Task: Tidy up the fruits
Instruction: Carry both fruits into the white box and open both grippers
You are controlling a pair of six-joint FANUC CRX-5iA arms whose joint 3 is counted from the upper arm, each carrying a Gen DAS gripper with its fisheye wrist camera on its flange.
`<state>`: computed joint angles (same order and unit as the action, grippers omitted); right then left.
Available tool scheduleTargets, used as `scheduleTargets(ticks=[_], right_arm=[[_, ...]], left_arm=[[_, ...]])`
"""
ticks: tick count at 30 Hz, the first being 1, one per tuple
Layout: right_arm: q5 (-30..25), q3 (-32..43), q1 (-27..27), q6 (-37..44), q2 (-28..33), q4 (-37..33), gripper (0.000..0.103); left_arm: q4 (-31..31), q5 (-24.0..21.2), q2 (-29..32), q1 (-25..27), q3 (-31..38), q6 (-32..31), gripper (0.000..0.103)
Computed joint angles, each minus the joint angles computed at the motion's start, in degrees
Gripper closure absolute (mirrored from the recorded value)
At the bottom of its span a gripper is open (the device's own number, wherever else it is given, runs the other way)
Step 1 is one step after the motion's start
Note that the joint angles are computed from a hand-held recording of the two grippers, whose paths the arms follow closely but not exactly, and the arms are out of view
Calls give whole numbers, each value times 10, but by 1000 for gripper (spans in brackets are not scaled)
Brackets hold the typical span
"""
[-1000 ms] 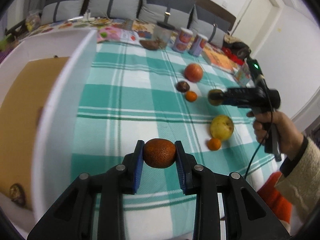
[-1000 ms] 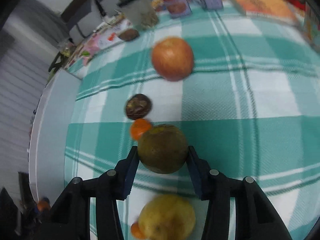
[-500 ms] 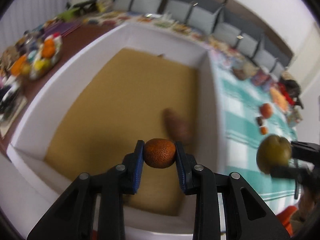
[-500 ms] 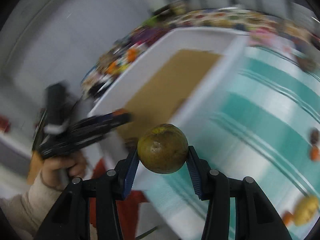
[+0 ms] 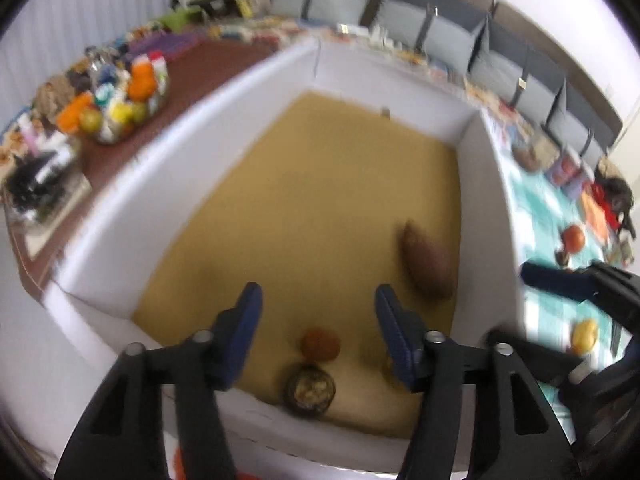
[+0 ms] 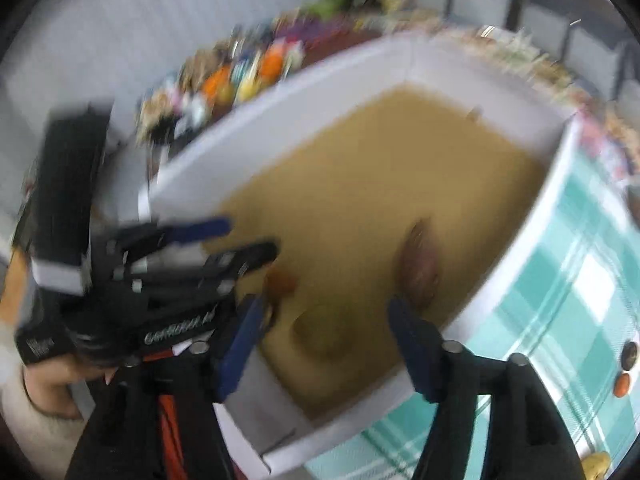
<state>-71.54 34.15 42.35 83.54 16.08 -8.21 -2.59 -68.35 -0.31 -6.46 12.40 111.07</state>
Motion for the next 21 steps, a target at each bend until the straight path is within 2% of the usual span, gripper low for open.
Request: scheduleTargets(ticks=[1,3,5,8,9,12,15,18,21], right_arm=[[38,-26,-3,-8,-24,9,31],[98,-78,-4,-30,-67,37,18],[156,-141,-5,-55,-116,72,11],[215,-260,-9,-109,-196,153,7],[227,-283,-11,-128,-206,180,7],[246,-396,-29,-191,-269,262,7],[237,-494,-70,-251,-320,326,7],[232,-571,-137,-302,-358,356,7],[224,-626,-207,-348,-377,381,7]], left_arm=[[-11,12,-8,-5,3,10,34],[-34,32,-21,-18,7,34,26],[-46,60,-33,-38,7,55,23],[-31,110,-43,-77,-5,65,20],[-21,125,-41,-92,-9,60,20],[11,155,-19,-141,-13,33,18],[41,149,32,-189,3,-7,18],[65,151,83,-222,17,-42,18],[52,145,138,-248,45,-36,18]])
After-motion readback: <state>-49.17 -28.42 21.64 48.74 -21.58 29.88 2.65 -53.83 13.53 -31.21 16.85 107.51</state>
